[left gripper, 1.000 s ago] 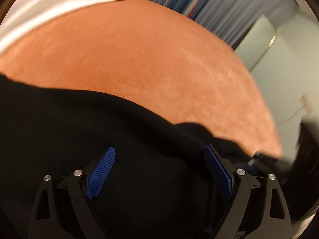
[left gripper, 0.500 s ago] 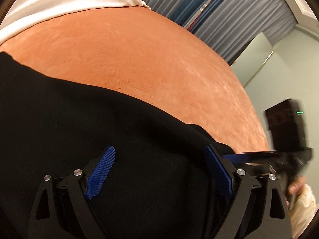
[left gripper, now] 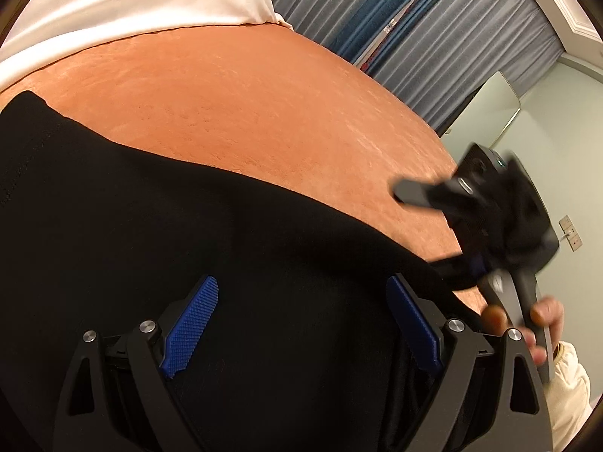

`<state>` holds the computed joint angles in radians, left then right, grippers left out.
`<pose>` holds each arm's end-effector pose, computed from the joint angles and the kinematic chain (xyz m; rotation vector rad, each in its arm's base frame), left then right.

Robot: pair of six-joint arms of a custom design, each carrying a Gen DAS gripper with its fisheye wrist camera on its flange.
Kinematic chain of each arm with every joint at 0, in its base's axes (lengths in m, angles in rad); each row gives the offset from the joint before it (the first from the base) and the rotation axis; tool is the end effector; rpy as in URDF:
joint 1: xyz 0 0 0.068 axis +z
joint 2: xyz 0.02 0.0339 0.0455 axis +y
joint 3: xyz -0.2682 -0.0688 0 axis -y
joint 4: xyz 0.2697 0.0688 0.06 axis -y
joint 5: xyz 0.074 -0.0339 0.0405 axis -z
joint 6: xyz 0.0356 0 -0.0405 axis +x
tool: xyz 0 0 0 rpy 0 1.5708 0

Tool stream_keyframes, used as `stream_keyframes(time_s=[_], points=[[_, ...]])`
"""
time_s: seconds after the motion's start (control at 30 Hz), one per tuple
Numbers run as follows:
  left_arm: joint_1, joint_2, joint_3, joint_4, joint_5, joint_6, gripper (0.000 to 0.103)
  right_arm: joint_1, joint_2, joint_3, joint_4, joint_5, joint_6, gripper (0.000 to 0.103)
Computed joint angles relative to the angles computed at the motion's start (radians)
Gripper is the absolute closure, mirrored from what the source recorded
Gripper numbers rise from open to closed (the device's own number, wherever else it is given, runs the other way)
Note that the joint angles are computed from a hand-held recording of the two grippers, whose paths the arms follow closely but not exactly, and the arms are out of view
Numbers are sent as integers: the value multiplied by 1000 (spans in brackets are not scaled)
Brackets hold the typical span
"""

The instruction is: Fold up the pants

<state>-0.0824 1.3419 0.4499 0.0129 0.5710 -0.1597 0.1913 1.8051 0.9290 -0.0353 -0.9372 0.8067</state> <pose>0.2391 -0.0391 0.1224 0.1614 2.4152 -0.8061 0.3473 0.0965 0.1304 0.3544 2.5862 1.5644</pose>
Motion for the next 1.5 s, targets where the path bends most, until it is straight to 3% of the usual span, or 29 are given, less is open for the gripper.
stream_keyframes(time_s=[0.07,0.13,0.23,0.33,0.43,0.47,0.57,0.67,0.73,0.77,0.8,0.83,0.87,0.9,0.97,1.1,1.17,1.2,1.27,1.33,1.4,1.5], points=[[-13,-14,-1,-11,-19,10,14,-27,-32,-30,55,6,46,19],[-21,-46,-13,-32,-49,30,14,-52,-64,-104,213,0,135,21],[-92,-92,-33,-41,-179,31,14,-88,-109,-132,168,-12,96,26],[-60,-105,-43,-32,-162,16,14,-68,-228,-121,-99,59,-84,26],[32,-69,-33,-25,-57,-8,14,-36,-381,-117,-308,250,-158,26],[45,-57,-26,-28,-41,-7,14,-22,-457,-122,-357,363,-166,25],[27,-101,-41,-35,-105,-14,14,71,-585,-125,-389,525,-182,25],[42,-206,-85,-20,-189,-68,14,243,-485,-48,-388,550,-253,38],[82,-235,-86,-24,-213,-84,14,286,-275,64,-426,561,-343,53],[100,-240,-82,-30,-227,-87,12,285,-205,94,-431,588,-341,63],[120,-230,-73,-36,-229,-80,11,251,-129,135,-440,629,-342,83],[143,-208,-57,-50,-231,-63,11,215,-103,153,-426,649,-328,97],[154,-188,-45,-63,-239,-49,11,192,-114,149,-394,678,-300,101],[171,-151,-24,-74,-243,-26,11,187,-165,129,-355,748,-264,93],[190,-82,26,-110,-240,14,11,202,-282,65,-295,747,-205,93],[256,-97,52,-161,-218,62,11,373,-307,56,-421,831,-231,92],[328,-117,64,-189,-148,78,11,400,-193,100,-473,873,-225,94],[355,-109,76,-201,-117,85,11,380,-169,89,-439,867,-206,98],[444,-89,109,-259,-16,111,11,365,-236,47,-363,919,-87,98],[561,-62,141,-306,83,127,11,403,-311,32,-363,1004,-27,91],[683,-49,141,-312,156,107,11,488,-403,6,-363,1076,29,91],[839,-14,138,-340,205,100,11,681,-487,-1,-485,1239,131,90]])
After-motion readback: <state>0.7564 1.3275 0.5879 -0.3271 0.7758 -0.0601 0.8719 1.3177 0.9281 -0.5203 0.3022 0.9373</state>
